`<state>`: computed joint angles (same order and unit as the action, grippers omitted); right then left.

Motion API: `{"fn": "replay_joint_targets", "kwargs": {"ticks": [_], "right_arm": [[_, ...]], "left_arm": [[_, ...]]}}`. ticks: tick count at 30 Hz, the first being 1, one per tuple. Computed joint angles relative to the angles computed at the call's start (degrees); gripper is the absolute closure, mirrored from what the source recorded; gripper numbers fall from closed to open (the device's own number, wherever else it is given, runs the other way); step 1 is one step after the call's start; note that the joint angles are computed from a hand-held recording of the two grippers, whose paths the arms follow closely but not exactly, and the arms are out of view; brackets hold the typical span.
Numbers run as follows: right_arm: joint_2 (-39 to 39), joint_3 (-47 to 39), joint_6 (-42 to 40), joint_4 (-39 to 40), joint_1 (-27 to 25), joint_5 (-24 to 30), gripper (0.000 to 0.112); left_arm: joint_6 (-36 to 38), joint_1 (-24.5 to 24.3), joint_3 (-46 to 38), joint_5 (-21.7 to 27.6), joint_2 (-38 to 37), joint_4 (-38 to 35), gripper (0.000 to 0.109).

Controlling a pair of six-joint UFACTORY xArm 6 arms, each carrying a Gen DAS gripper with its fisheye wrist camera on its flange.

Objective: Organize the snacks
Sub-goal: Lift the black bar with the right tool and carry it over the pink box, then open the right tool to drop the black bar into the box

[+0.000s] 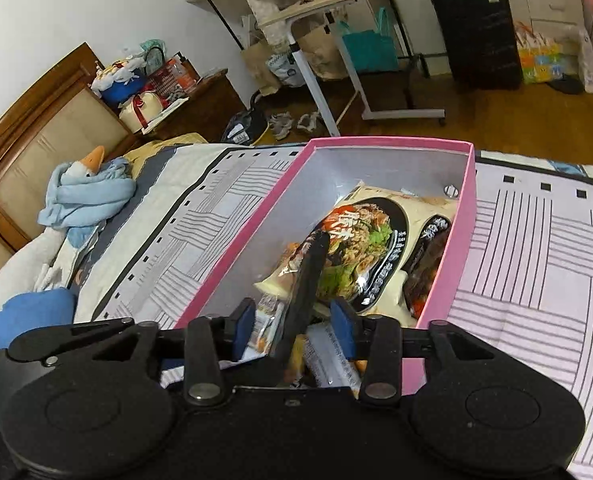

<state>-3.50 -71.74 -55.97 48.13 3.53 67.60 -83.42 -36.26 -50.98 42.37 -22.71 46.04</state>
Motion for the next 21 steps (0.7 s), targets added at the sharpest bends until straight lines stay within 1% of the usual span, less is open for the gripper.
{"fn": "replay_joint_targets", "kwargs": {"ticks": [1, 4, 7, 8, 12, 15, 18, 21], "right_arm": [[-0.3, 0.4, -0.5, -0.4, 0.0, -0.8, 0.058], [-1.8, 2.0, -1.7, 0.1, -1.2, -2.2, 0.058], [-2.6, 2.7, -1.6, 1.4, -3.5, -0.9, 0.058], [-3.1, 3.2, -1.8, 1.5, -3.9, -1.2, 0.058], [-8.2, 8.0, -4.7, 2.9, -5.6, -4.0, 0.058], [-12.8, 12.0, -6.6, 5.0, -8.2, -5.2, 0.058], [-17.3, 15.5, -8.0, 5.7, -10.4, -6.8, 0.058], [-22.1, 19.2, -9.9, 5.2, -11.3, -11.4, 0.058]], "left_arm": [[-0.1, 0.2, 0.0, 0.4, 0.3, -0.2, 0.066], [-1.1, 0.6, 0.6, 0.3, 0.4, 0.2, 0.064], [-3.8, 1.4, 2.4, -2.1, -0.7, 0.5, 0.062], [-4.5, 1.4, 2.6, -2.2, -1.0, 0.8, 0.062], [-6.4, -0.9, 2.6, 0.3, -1.8, 2.6, 0.062], [-7.3, -2.9, 2.3, 1.9, -2.7, 3.2, 0.062], [-7.5, -5.5, 1.3, 4.5, -3.1, 3.7, 0.062], [-7.3, -8.4, -0.3, 7.7, -2.9, 3.8, 0.062]]}}
